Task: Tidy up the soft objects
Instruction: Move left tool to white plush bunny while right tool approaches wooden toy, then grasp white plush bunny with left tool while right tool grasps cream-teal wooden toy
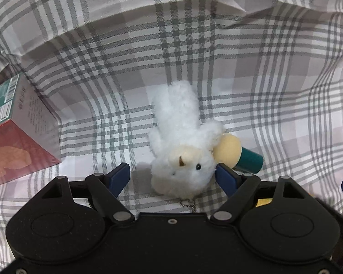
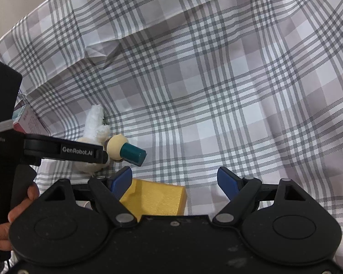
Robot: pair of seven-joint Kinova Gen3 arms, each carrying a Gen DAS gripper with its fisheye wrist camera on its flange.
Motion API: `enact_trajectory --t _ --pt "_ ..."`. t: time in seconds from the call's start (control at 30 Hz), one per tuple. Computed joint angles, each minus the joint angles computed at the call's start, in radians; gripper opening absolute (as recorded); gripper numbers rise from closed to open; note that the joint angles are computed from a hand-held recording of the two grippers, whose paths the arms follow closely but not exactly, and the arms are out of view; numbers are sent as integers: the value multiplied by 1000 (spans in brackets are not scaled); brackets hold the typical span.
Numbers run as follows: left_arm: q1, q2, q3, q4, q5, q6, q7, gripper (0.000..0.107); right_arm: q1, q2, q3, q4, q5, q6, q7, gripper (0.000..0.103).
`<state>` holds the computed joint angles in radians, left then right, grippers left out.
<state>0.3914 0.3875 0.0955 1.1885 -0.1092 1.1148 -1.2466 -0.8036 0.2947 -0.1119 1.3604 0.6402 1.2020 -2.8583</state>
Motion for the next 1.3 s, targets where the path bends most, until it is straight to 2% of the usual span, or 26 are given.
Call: enact_trajectory --t 0.1,0.13,0.17,0.23,0.3,0.47,0.73,0.93,1.1,1.2,1.3 --pt "-18 3 3 6 24 -22 -4 78 6 -3 -2 1 -14 -4 2 81" --pt "-29 1 4 10 41 -32 -11 72 6 -2 -2 0 -16 -3 3 81" --pt "-54 -3 14 19 75 -47 -27 61 5 0 -2 -2 -16 1 2 81" --pt "-103 -7 31 24 145 -50 -52 51 3 5 -2 -8 -17 9 5 81" --pt "-115 -12 18 25 168 -43 -45 50 1 10 -1 -15 -18 15 8 81" --pt "-110 -44 -6 45 121 -12 -26 49 -2 26 3 -39 -30 22 28 81" --pt "-73 -89 -28 68 -51 69 6 50 23 88 16 -133 -96 3 113 81" --pt "-140 -91 -23 87 12 69 -24 54 36 196 45 -264 -163 48 263 81" --pt "-127 -78 -23 86 -8 62 -14 57 17 275 85 -344 -165 107 382 80" --pt "-115 -72 -24 90 -18 54 3 60 6 285 116 -351 -152 134 392 79" --pt "-111 -64 -23 101 -16 36 15 62 -5 277 142 -341 -127 152 347 80"
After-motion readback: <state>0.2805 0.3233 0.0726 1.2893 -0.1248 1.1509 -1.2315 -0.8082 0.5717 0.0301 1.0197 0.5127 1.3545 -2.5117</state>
